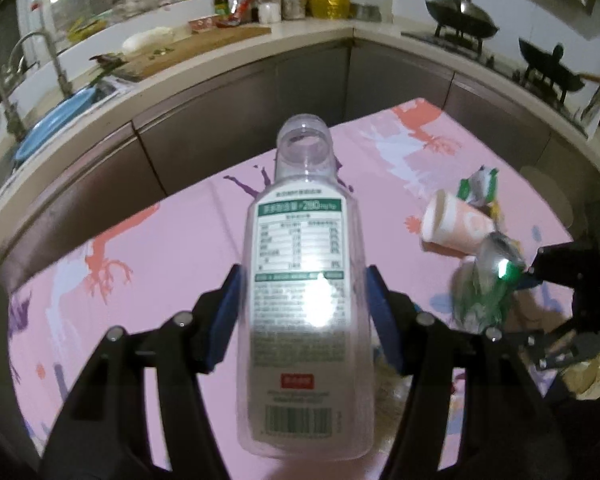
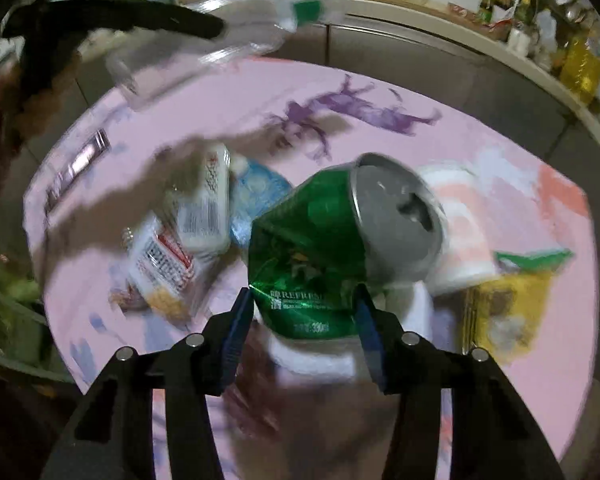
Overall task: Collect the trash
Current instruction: 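Grasp the green crushed can with the right gripper while the left holds the bottle, then carry the bottle and can over the beige bin and open both grippers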
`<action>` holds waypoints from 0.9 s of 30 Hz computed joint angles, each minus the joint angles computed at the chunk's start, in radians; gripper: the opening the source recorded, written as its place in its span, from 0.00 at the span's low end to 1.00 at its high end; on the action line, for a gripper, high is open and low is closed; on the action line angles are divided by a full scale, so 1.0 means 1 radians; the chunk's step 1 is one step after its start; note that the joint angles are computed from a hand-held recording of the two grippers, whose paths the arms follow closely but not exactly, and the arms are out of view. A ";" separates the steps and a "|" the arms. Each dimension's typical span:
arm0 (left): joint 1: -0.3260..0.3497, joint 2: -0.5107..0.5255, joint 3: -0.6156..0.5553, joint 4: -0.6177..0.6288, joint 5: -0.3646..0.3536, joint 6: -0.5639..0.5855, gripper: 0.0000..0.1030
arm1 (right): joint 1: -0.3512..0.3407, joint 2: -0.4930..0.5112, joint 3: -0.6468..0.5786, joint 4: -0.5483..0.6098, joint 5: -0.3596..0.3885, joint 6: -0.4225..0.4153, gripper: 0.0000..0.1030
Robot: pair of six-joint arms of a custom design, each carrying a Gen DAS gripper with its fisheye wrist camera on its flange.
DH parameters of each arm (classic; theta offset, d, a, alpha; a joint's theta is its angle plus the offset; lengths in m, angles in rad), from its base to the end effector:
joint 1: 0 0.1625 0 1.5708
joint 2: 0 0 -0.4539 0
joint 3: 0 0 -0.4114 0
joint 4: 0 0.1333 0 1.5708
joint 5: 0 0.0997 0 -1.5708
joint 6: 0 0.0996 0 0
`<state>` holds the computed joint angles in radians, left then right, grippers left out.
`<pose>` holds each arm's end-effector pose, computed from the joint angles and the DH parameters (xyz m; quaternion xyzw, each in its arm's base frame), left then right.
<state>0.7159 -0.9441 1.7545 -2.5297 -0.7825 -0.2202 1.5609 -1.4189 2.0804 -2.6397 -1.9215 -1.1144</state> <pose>-0.3632 -0.5862 0.1774 0.2603 0.8837 -0.2549 0.2939 0.0939 -0.5229 0.3121 0.4758 -0.8395 0.0775 0.2507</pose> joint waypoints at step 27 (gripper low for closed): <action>-0.129 0.025 0.191 -0.306 -0.196 -0.162 0.57 | -0.514 -0.113 -0.086 0.466 0.896 0.635 0.41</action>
